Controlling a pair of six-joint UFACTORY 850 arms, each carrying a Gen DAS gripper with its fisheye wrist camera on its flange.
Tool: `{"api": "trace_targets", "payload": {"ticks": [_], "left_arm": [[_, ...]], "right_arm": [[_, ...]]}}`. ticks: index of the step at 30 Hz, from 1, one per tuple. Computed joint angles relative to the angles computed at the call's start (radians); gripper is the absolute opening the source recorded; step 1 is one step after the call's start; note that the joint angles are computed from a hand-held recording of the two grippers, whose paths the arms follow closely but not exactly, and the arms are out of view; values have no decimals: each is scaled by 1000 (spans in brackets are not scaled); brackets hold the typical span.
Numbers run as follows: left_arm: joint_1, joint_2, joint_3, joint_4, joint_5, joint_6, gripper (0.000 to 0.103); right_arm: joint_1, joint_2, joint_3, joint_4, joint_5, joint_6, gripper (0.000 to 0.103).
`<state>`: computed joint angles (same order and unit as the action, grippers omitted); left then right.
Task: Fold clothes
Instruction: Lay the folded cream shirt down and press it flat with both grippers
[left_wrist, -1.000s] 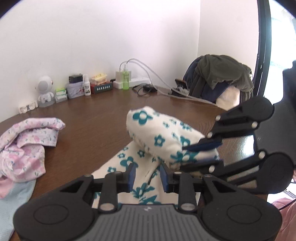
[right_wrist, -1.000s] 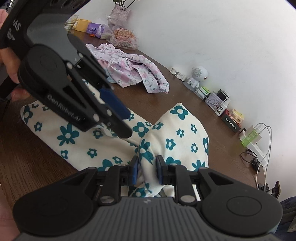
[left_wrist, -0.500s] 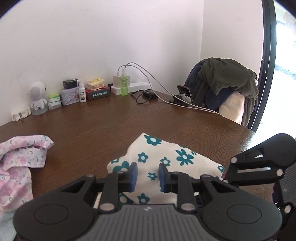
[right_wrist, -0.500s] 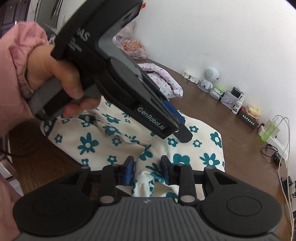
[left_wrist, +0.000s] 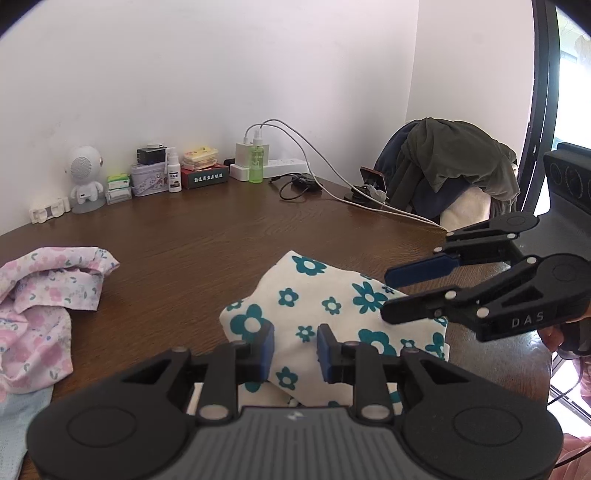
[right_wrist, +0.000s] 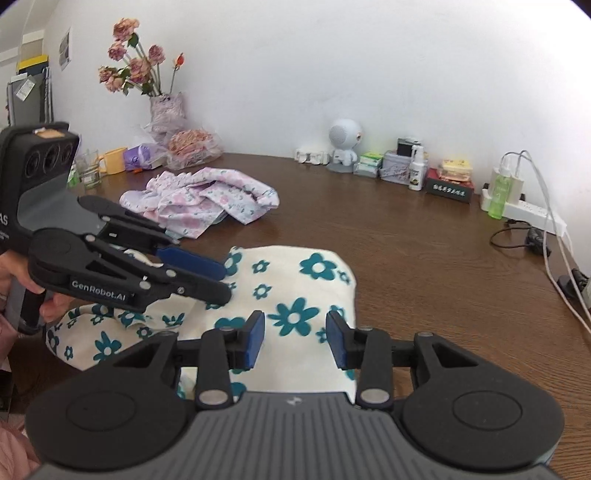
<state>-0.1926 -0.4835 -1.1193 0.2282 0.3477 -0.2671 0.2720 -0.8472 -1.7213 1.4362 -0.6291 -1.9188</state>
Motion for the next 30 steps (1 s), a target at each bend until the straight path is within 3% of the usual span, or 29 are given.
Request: {"api": "trace_targets", "payload": {"ticks": [3,9,13,17,20,23,25,29,30], "left_arm": [[-3,12,11,-22,18,18,24],[-28,-6,-10,-129,42,144,25],[-37,-50,-55,-277,-49,272,24],[-32,-52,-42,-259,-33,255,24],[-31,-52,-39,-244,-25,252,24],[-27,-47,-36,-218,-24,226,25],[-30,-28,-12,-221,19,248,28],[-35,6,33,-144,84,253,35],[-39,6,31,-145,69,275,37]], "right_arm": [[28,-8,13,-88,16,20,37],[47,25,93,25,72,-121,37],[47,44,119,58,77,-179,37],[-7,40,87,44,-54,-56,41],[-51,26,48,75,-91,56,48],[-80,-34,-48,-48,-122,304,51],[-92,-93,-129,-149,-174,466,52],[-101,-162,-214,-205,-256,614,53],[-102,-171,-225,-209,-263,631,53]]}}
